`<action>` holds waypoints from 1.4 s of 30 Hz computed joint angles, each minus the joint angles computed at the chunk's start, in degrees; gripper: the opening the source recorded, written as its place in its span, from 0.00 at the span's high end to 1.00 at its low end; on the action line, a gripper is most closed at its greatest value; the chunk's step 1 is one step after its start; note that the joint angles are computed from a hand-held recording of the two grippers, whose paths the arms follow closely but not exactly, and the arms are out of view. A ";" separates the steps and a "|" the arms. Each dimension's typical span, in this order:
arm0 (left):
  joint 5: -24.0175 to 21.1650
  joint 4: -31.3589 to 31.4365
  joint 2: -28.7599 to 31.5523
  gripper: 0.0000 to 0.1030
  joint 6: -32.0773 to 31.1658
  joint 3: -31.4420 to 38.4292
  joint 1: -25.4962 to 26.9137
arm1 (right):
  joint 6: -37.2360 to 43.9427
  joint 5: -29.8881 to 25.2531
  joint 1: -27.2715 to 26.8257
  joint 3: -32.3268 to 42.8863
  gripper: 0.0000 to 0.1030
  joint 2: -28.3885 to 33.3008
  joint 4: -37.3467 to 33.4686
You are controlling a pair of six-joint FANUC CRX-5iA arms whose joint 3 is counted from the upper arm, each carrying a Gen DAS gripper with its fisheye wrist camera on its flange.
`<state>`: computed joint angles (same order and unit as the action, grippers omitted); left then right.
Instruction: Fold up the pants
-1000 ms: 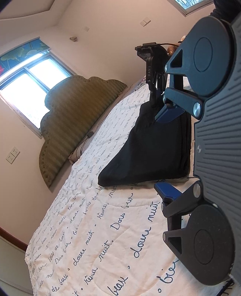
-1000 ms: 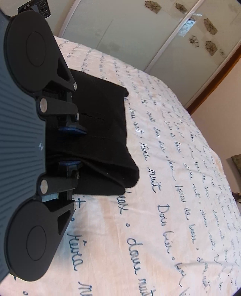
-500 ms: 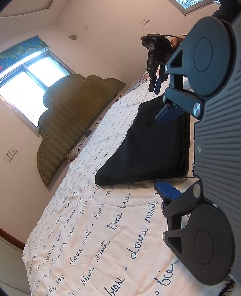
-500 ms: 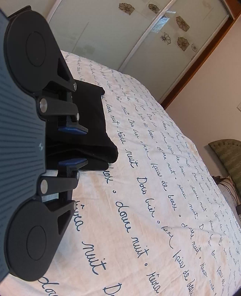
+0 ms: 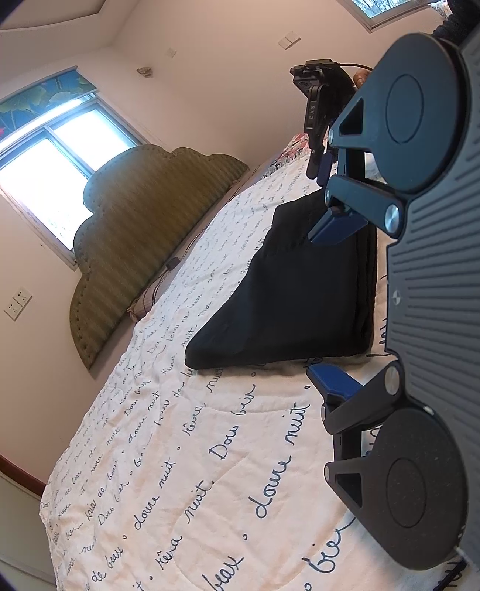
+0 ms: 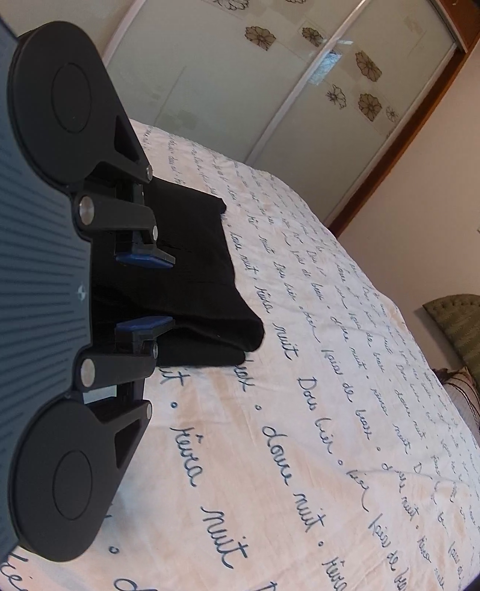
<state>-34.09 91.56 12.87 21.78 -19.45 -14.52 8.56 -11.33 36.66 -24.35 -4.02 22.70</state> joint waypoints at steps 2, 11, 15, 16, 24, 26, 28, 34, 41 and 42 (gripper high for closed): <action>-0.30 -0.52 0.34 0.30 0.81 0.30 0.08 | 6.63 -1.75 0.56 1.88 0.74 0.22 -6.97; -3.45 -1.38 3.51 0.30 6.91 2.57 0.47 | 20.08 -5.02 1.31 5.30 0.73 0.16 -20.40; -4.56 -2.50 6.50 0.26 13.23 5.46 0.39 | 26.91 -7.62 0.36 8.59 0.72 1.93 -28.20; -4.81 -2.58 7.21 0.26 14.64 6.20 0.46 | 27.82 -8.16 0.25 9.25 0.72 2.36 -29.16; -5.72 -9.66 10.47 0.26 25.62 10.65 1.54 | 32.88 -13.43 0.01 13.60 0.78 5.16 -31.36; -6.45 -12.24 10.66 0.27 26.67 11.57 1.78 | 32.84 -13.69 -0.20 13.78 0.93 5.14 -31.21; -7.77 -15.19 10.99 0.31 27.80 12.68 2.21 | 29.43 -10.74 0.29 11.41 0.93 3.66 -27.34; -7.07 -17.41 11.19 0.38 28.29 13.04 2.13 | 28.50 -12.04 -0.66 11.01 0.94 4.39 -28.74; -8.16 -23.31 11.61 0.66 33.64 14.99 3.14 | 27.97 -7.23 -0.63 8.00 0.93 3.17 -30.16; -8.21 -25.09 11.65 0.69 35.13 15.53 3.32 | 27.60 -6.85 -0.58 7.71 0.93 3.12 -29.85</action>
<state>-42.30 66.48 24.52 56.91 -3.92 -11.19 36.17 -18.18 36.08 -16.64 -0.90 -7.14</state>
